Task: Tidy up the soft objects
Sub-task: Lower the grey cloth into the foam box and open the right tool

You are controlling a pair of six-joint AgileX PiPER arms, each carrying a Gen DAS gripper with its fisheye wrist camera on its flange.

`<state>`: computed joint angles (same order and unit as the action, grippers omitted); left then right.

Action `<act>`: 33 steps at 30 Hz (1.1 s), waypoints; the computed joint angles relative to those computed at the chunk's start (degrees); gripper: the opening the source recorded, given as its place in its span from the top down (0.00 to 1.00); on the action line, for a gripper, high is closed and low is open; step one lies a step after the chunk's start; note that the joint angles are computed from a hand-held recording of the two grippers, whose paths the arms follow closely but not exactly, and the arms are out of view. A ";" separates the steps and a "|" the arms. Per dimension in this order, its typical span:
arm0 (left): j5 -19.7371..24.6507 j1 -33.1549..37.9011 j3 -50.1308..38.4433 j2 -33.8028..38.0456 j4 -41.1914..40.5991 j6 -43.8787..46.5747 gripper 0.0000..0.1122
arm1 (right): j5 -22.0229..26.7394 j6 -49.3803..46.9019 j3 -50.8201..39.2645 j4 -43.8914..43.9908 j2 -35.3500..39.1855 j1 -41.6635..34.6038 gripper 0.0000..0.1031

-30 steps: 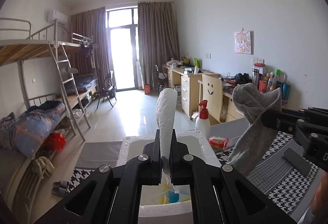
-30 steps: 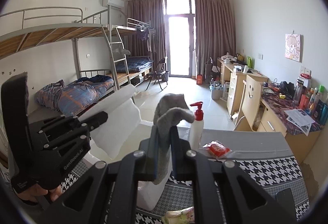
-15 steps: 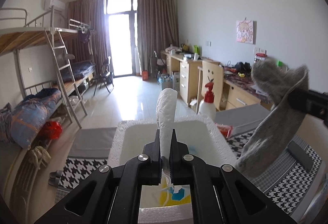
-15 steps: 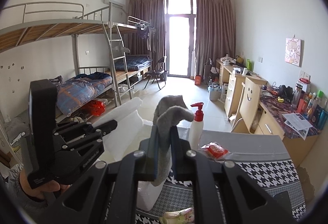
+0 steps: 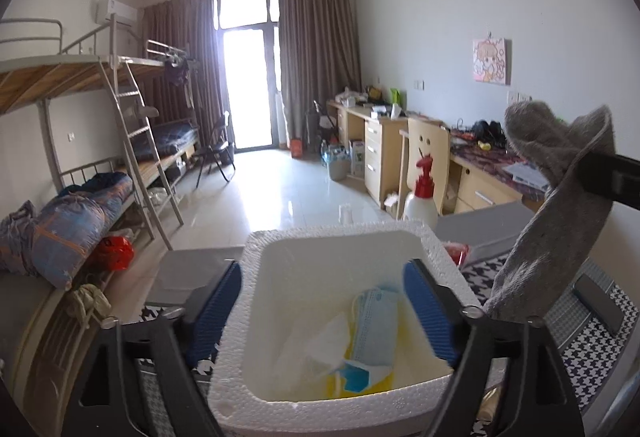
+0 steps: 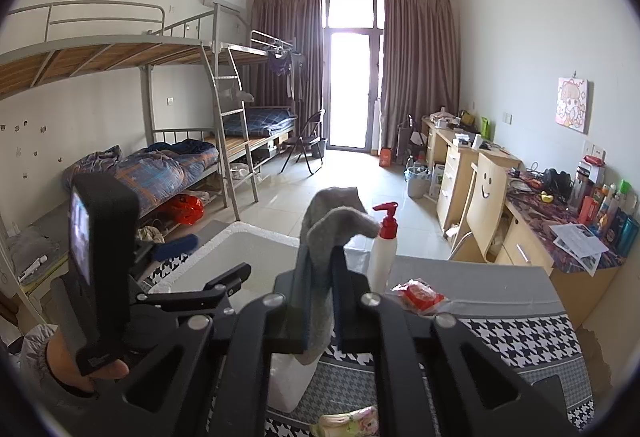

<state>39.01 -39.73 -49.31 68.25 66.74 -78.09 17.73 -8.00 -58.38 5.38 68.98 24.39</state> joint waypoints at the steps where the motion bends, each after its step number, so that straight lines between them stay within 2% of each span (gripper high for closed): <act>1: 0.38 -0.31 0.26 -0.66 0.45 -0.43 0.23 | -0.03 -0.43 -0.22 0.42 0.12 -0.09 0.89; 5: 2.16 -0.95 0.32 -1.56 1.32 -1.18 0.20 | 0.43 -1.51 -1.44 1.43 0.44 -0.11 0.90; 10: 0.46 0.87 1.21 -3.25 0.47 -1.17 0.16 | 0.39 -0.70 -2.46 0.17 0.74 0.83 0.90; 13: 0.03 2.38 2.63 -4.76 0.64 -2.19 0.10 | 0.23 -0.76 -3.02 -0.02 1.25 1.50 0.90; 25: 3.49 0.31 6.22 -9.03 2.85 -5.11 0.10 | -0.12 -7.42 -4.06 6.33 4.17 2.21 0.90; 33: 5.59 -1.32 9.30 -11.60 2.06 -6.85 0.10 | 0.45 -5.97 -5.92 4.42 6.72 3.86 0.90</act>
<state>44.60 -41.05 -40.01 56.65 68.79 -84.94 18.18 -13.97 -64.31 9.80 75.70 28.25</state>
